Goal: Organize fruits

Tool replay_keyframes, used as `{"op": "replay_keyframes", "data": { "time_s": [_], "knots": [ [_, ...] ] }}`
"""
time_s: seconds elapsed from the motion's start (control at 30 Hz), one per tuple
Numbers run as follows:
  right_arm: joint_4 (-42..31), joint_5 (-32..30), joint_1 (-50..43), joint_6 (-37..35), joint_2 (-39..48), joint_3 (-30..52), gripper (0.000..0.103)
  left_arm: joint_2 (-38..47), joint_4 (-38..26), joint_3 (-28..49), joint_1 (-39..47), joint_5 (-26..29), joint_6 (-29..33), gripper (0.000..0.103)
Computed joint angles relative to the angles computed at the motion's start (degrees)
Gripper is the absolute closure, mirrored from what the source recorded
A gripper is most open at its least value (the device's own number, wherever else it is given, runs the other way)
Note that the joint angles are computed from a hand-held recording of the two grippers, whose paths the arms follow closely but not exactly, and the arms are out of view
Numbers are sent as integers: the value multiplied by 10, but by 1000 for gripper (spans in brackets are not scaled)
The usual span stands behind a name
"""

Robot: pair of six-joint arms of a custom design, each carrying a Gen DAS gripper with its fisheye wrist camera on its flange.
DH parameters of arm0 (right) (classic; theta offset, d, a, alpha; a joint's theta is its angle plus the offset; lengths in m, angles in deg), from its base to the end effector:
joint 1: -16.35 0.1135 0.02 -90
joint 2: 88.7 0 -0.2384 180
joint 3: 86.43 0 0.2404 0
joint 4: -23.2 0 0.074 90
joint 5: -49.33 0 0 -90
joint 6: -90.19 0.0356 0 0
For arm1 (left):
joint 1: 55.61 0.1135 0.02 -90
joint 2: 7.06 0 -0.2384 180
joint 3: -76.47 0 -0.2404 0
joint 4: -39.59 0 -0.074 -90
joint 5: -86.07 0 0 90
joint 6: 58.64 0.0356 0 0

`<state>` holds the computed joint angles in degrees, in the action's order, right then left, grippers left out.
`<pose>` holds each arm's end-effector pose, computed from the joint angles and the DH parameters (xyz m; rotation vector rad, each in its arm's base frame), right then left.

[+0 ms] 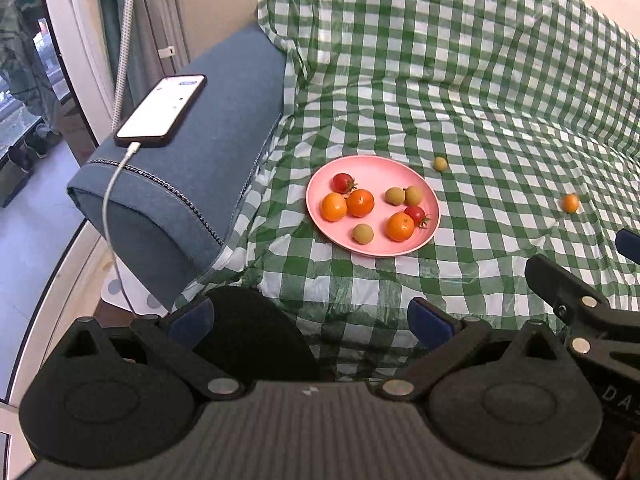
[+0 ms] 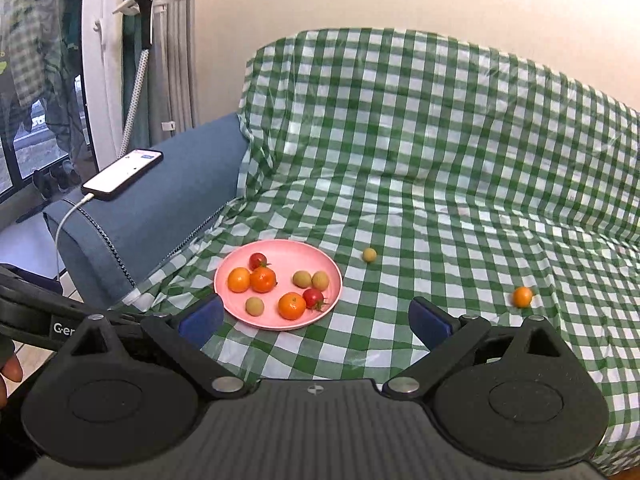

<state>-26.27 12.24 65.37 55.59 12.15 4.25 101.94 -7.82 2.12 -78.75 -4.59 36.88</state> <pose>0.2508 0.2454 0.2228 0.4009 2.0858 -0.1905 0.3744 -0.1595 0.2400 0.6041 2.3851 -0.1203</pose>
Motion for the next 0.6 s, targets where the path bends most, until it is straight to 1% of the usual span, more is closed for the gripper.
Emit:
{"op": "replay_keyframes", "data": {
  "time_s": [0.27,0.6],
  "knots": [
    [-31,23,21,17,3,20,4,-30,13,-30,9,5,3,0],
    [-36,18,22,25,7,25,4,-29,10,-32,9,4,6,0]
  ]
}}
